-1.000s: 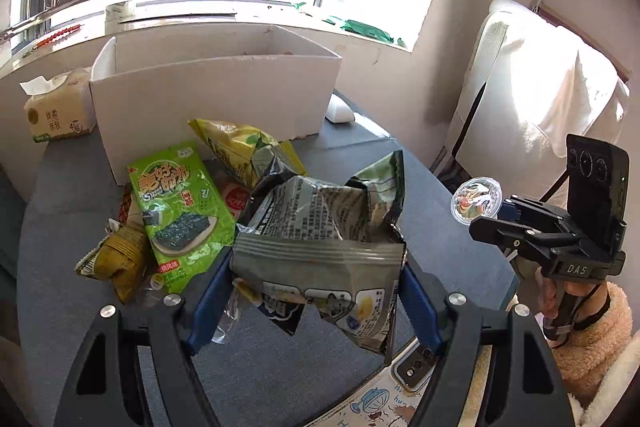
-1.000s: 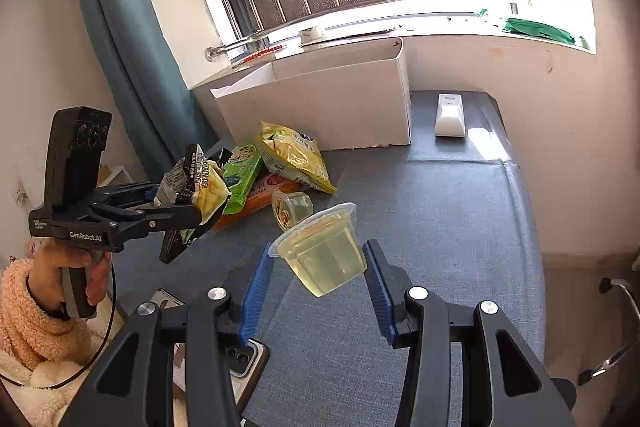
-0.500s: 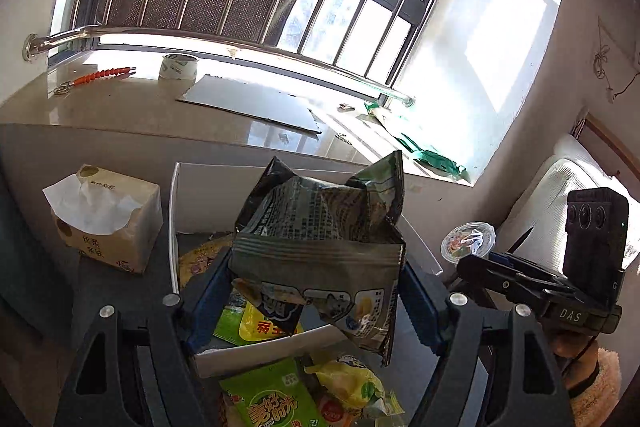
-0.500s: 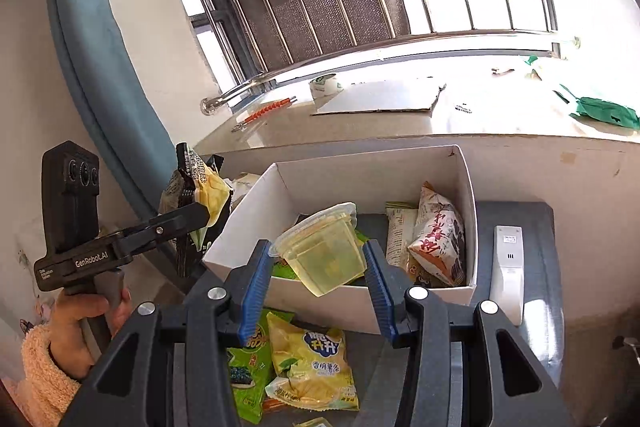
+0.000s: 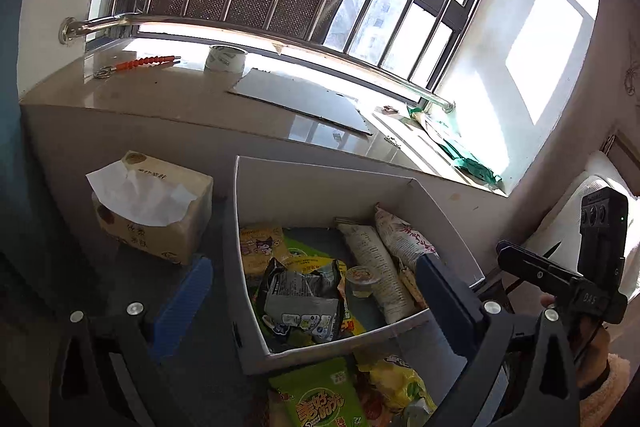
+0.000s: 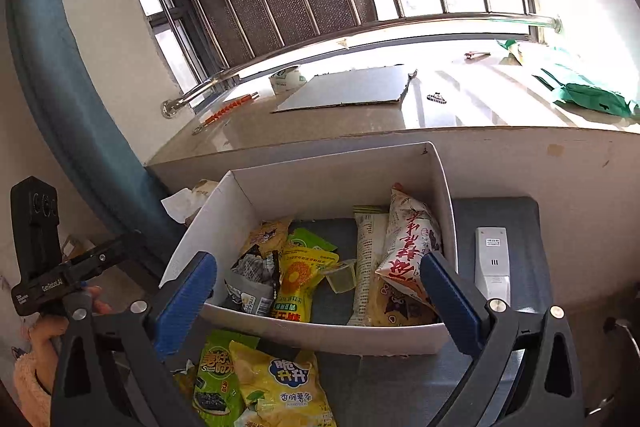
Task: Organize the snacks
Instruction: 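Lower both held snacks into the white box and open both tools, then move both tools back from the box to the snack pile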
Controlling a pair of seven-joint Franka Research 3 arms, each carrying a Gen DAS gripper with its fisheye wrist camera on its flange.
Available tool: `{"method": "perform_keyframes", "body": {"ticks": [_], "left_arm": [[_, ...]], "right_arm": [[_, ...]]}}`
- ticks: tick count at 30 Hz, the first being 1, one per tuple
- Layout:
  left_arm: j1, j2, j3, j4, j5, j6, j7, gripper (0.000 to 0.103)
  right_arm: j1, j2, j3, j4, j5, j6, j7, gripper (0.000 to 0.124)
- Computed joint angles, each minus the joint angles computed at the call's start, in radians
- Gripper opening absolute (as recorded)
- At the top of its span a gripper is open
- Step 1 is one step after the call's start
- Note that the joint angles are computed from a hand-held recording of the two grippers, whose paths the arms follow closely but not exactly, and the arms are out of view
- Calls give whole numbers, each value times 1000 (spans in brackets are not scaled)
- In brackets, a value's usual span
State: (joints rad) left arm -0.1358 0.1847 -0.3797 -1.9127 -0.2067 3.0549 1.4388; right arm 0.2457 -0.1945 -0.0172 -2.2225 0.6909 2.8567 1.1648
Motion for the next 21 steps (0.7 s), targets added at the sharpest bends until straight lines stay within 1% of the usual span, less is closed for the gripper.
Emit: {"method": "perform_keyframes", "body": {"ticks": [2,5,6,8,9,10,11,12,14,15,16,17,18,19,20,21], "left_arm": [[-17,-39,21,-45,35,26,-18,103],[-32,-107,34,-124,56,63,-24,103],[-43,-132,42,-153,65,76,-30,103],[-65,-180,48,-209,16,99,26,103],[-80,-206,56,-241,15,115,27,103],[-122,-231,84,-272,-24,128,65,103],[-177,-253,116,-296,-116,139,157,103],[-197,-273,123,-322,-140,149,180,103],[-178,-317,98,-387,-41,180,80,103],[-207,-336,112,-415,-58,192,96,103],[-240,-354,127,-443,-88,201,118,103],[-238,-372,120,-476,-54,217,70,103],[-249,-389,119,-509,-49,232,47,103],[-293,-401,151,-541,-46,250,32,103],[-303,-411,147,-571,-52,271,15,103],[-278,-424,109,-602,-57,286,-11,103]], "right_arm": [[25,-34,-13,-30,55,12,-57,103],[35,-90,-4,-82,55,28,-65,103],[53,-114,-12,-103,72,29,-86,103],[82,-168,-21,-154,100,38,-115,103],[104,-201,-29,-187,120,51,-138,103],[127,-233,-39,-219,139,61,-160,103],[137,-260,-37,-247,145,71,-162,103],[147,-293,-34,-284,149,89,-163,103],[190,-354,-45,-352,171,126,-173,103],[205,-386,-45,-392,174,150,-171,103],[193,-414,-20,-430,156,167,-144,103],[186,-438,4,-468,145,199,-116,103],[194,-464,19,-509,146,239,-96,103],[205,-489,27,-545,147,261,-77,103],[221,-512,27,-577,149,275,-62,103],[231,-532,33,-609,153,291,-39,103]]}}
